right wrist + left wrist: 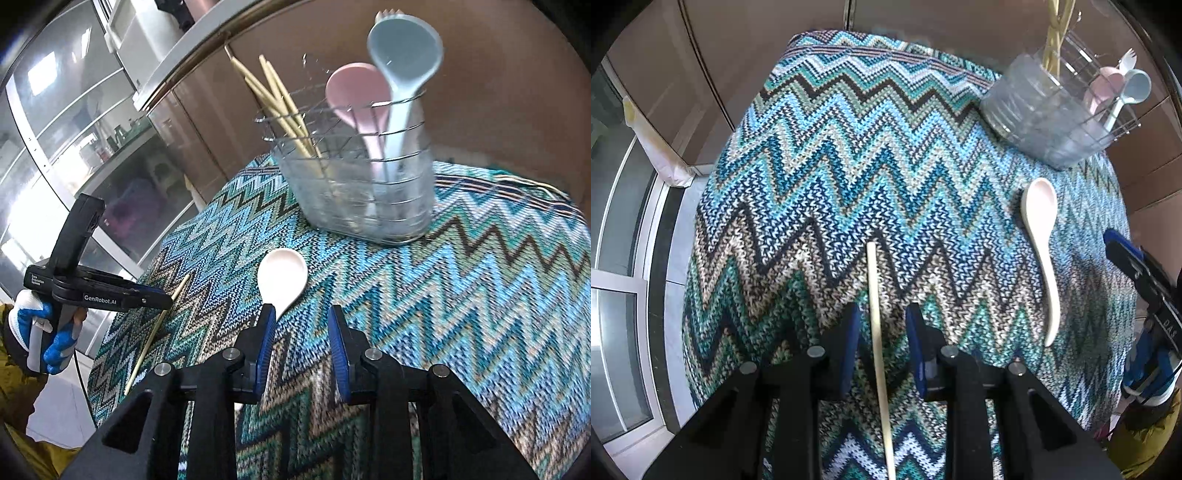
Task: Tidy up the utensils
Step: 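Grasp the wooden chopstick with the left tool while the right tool grasps the white spoon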
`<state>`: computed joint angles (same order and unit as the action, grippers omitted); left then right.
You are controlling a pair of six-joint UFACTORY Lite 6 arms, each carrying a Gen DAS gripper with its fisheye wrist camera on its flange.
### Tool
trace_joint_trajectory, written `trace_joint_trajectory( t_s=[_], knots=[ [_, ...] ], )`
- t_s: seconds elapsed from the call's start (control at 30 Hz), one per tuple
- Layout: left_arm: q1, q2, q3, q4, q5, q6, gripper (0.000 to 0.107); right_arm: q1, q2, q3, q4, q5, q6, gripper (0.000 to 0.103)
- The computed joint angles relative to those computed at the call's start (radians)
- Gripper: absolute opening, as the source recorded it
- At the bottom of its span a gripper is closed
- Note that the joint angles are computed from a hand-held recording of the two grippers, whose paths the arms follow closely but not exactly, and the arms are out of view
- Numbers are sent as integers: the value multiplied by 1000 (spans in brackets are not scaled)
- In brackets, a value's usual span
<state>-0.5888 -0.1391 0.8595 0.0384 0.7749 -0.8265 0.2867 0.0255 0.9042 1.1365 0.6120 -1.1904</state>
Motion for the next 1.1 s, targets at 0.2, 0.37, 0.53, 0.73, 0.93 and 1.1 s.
trace_joint_trajectory(
  t_s=[0.2,0.37,0.53,0.73,0.93,1.1],
  knots=[
    [52,70,16,-80,-24,133,17,40,155,115,26,-5,-14,30],
    [93,94,27,-156,-35,241,14,73,267,209,23,-5,-1,30],
    [181,96,13,-258,-51,386,8,99,385,313,-1,-3,31,30],
    [227,73,-24,-299,-69,469,7,132,438,366,-27,-16,60,30],
    [195,35,-40,-293,-69,427,7,175,488,432,-118,-28,137,13],
    [189,8,-65,-272,-82,391,6,185,485,448,-149,-18,173,10]
  ],
)
